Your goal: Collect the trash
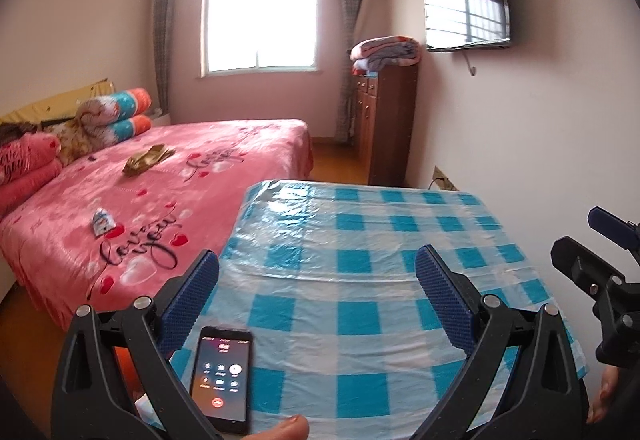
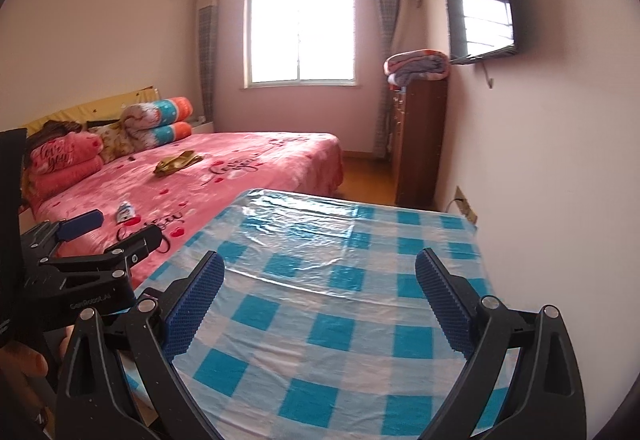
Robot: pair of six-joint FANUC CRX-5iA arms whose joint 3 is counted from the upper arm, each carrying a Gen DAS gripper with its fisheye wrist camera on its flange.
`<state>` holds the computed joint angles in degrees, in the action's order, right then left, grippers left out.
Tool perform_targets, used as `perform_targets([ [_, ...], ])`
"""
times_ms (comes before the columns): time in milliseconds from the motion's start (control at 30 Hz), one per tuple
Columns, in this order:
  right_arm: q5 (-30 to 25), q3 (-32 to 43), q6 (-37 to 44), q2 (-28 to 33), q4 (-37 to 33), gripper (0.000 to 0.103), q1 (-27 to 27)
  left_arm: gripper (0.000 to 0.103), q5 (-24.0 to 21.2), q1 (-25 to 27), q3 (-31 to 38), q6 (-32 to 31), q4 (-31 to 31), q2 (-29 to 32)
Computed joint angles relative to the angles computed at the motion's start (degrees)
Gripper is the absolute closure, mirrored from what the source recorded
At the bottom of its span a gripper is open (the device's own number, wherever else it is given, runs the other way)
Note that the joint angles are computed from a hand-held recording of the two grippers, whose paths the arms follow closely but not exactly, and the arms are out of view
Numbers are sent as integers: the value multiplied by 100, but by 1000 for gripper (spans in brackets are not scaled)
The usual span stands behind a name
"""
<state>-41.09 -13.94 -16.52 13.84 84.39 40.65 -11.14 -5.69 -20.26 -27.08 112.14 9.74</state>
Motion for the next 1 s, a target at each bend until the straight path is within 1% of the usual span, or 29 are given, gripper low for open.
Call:
perform_targets([
  [133, -213, -217, -203, -185, 65, 8, 43, 4, 142, -264, -32, -557, 623, -109],
  [167, -256, -247, -215, -216, 52, 8, 50, 4, 230, -363, -25, -788, 895, -138],
  [333, -393, -407, -398, -345, 82, 8, 56, 4, 425, -620, 2, -1425, 1614, -231],
  [367, -426, -434, -423, -367, 85, 8, 62, 4, 499, -691, 24, -1627, 1850, -255],
  [433, -462, -484, -477, -412, 87, 8, 66, 4, 579, -774, 51, -1893, 2148, -290],
  [467, -489, -507, -508, -433, 84, 8, 69, 4, 583, -788, 48, -1933, 2189, -308],
  [600, -522, -590, -656, -514, 116, 8, 47, 4, 742, -956, 121, -2621, 2919, -404],
  [700, -580, -632, -729, -545, 128, 8, 39, 4, 844, -1037, 174, -2980, 3278, -450],
  [733, -598, -649, -764, -547, 151, 8, 35, 4, 808, -1030, 144, -2936, 3230, -470],
  [767, -619, -667, -793, -558, 166, 8, 32, 4, 690, -969, 56, -2656, 2928, -490],
  [867, -640, -726, -922, -595, 234, 7, 0, 4, 519, -885, -53, -2295, 2518, -515],
  [900, -631, -751, -968, -614, 256, 7, -17, 4, 521, -892, -52, -2324, 2545, -520],
  [967, -653, -758, -972, -618, 230, 7, -20, 4, 551, -945, -27, -2571, 2801, -536],
  [1000, -674, -758, -981, -614, 224, 7, -25, 4, 505, -936, -53, -2515, 2729, -542],
])
